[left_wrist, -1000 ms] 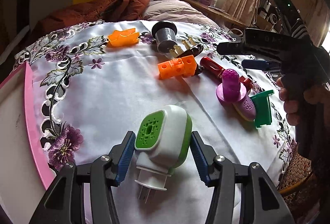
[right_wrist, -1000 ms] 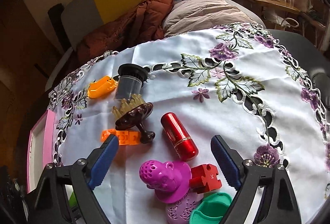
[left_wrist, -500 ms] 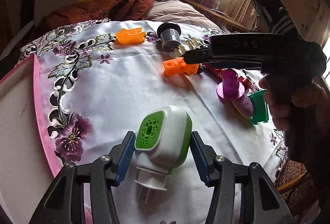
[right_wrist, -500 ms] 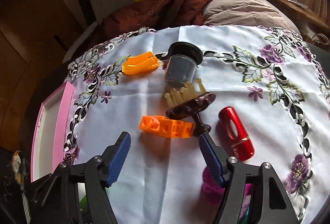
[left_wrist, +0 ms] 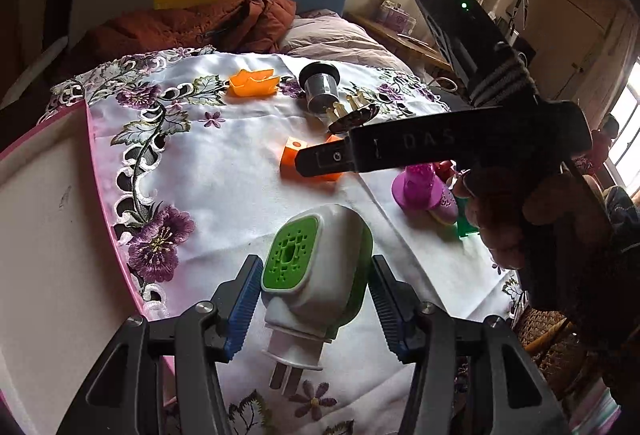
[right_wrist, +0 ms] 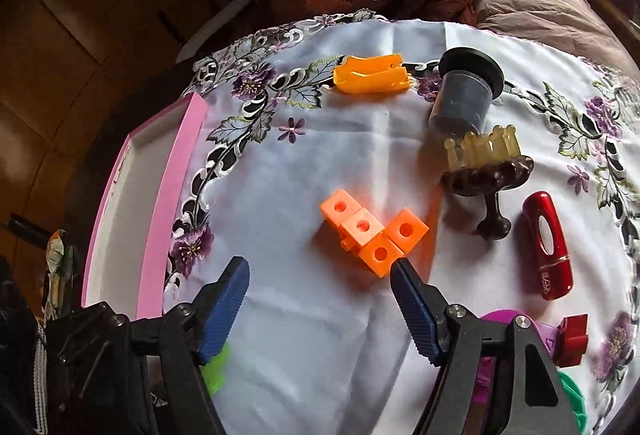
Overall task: Organize rigid objects
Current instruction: 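Carry the plug device into the pink tray and release it while right gripper grasps orange cubes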
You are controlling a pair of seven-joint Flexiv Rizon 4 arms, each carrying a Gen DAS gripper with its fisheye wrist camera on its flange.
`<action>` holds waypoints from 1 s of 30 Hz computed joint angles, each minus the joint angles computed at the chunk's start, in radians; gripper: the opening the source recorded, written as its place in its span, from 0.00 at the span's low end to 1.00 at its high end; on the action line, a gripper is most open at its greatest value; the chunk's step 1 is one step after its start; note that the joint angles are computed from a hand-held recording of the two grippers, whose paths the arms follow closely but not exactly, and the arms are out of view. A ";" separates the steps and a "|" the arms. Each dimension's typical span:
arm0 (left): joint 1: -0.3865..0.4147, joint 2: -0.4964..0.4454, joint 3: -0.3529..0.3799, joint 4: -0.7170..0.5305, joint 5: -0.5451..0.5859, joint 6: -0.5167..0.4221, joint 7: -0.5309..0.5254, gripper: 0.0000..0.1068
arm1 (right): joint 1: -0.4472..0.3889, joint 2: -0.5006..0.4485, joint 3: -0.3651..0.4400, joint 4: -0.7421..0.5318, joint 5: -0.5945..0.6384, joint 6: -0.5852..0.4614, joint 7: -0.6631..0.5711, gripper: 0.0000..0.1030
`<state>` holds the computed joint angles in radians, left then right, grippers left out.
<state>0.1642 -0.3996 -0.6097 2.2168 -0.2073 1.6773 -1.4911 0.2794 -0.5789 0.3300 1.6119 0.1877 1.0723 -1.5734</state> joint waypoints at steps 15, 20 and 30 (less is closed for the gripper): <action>0.312 0.080 -0.265 0.121 0.076 0.058 -0.133 0.51 | 0.092 -0.074 -0.124 -0.049 -0.247 -0.020 0.204 0.69; 0.468 0.119 -0.355 0.170 0.110 0.074 -0.236 0.51 | 0.139 -0.060 -0.171 0.007 -0.351 0.017 0.236 0.33; 0.545 0.220 -0.233 0.236 0.085 0.045 -0.330 0.51 | 0.088 -0.048 -0.117 0.066 -0.328 0.117 0.211 0.33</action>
<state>0.7092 -0.1797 -0.8429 2.4526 -0.1221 1.7225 -1.8211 0.3669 -0.6273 0.2126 1.6783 -0.1399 1.1892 -1.3628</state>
